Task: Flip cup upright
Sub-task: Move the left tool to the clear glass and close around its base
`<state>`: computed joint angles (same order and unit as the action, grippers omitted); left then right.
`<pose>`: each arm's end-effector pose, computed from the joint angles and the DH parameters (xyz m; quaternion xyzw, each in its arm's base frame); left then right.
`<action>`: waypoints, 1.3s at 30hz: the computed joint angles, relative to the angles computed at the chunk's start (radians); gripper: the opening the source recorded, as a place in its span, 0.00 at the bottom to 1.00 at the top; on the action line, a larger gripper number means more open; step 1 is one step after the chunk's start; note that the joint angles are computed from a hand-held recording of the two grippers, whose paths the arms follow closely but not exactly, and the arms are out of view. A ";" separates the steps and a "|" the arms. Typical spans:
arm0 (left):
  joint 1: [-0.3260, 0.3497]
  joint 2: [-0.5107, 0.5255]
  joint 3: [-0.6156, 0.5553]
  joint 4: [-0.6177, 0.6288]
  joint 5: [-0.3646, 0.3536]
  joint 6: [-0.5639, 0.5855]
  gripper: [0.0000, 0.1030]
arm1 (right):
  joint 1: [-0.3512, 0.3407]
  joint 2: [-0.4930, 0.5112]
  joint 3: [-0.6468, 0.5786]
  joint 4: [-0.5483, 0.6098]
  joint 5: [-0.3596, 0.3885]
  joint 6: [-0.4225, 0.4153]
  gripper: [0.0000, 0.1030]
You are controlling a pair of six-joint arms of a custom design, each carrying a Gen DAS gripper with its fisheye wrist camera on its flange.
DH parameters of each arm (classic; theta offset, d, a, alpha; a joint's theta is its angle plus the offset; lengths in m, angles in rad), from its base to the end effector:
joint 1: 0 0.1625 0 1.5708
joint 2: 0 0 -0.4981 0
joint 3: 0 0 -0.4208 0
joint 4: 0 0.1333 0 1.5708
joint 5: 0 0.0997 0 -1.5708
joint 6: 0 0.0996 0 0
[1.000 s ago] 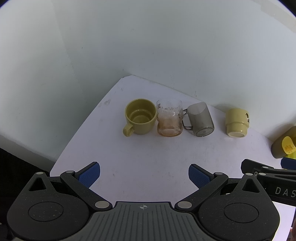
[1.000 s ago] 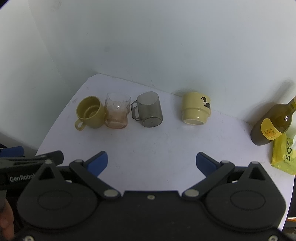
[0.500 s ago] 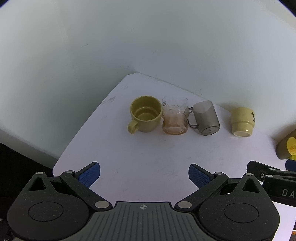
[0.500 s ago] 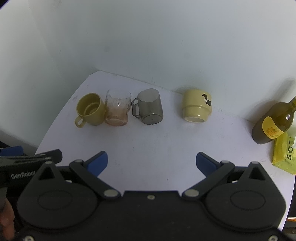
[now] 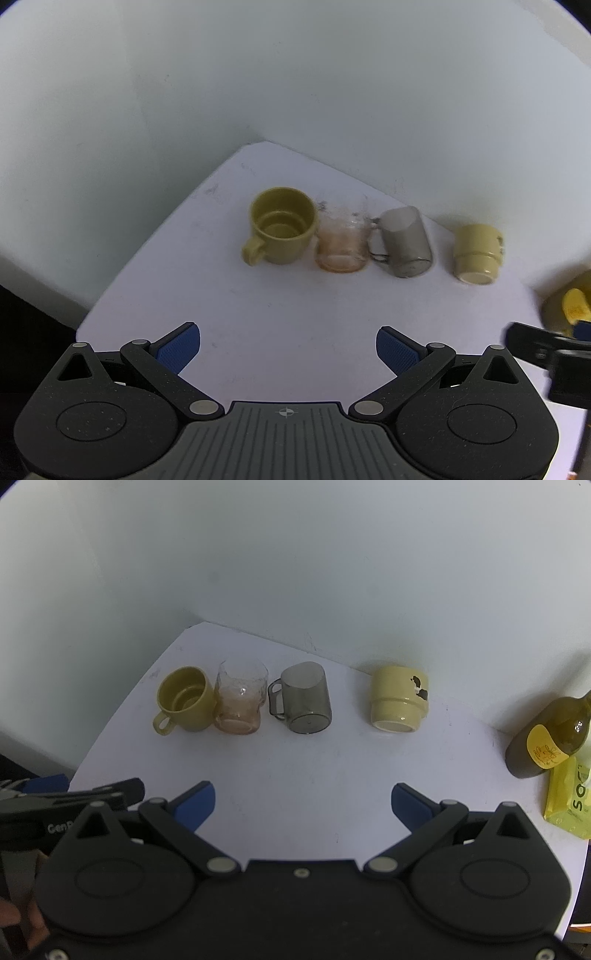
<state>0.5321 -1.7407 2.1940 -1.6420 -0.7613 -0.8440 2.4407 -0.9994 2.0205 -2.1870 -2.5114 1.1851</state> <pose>-0.2069 -0.3601 0.3682 0.1621 0.8909 -0.2098 0.3687 0.4603 -0.3193 0.1294 -0.0471 -0.8767 0.2873 0.3829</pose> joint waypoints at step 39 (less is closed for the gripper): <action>0.243 0.548 0.100 -0.931 0.060 0.519 0.83 | -0.023 -0.287 0.170 0.465 0.051 0.414 1.00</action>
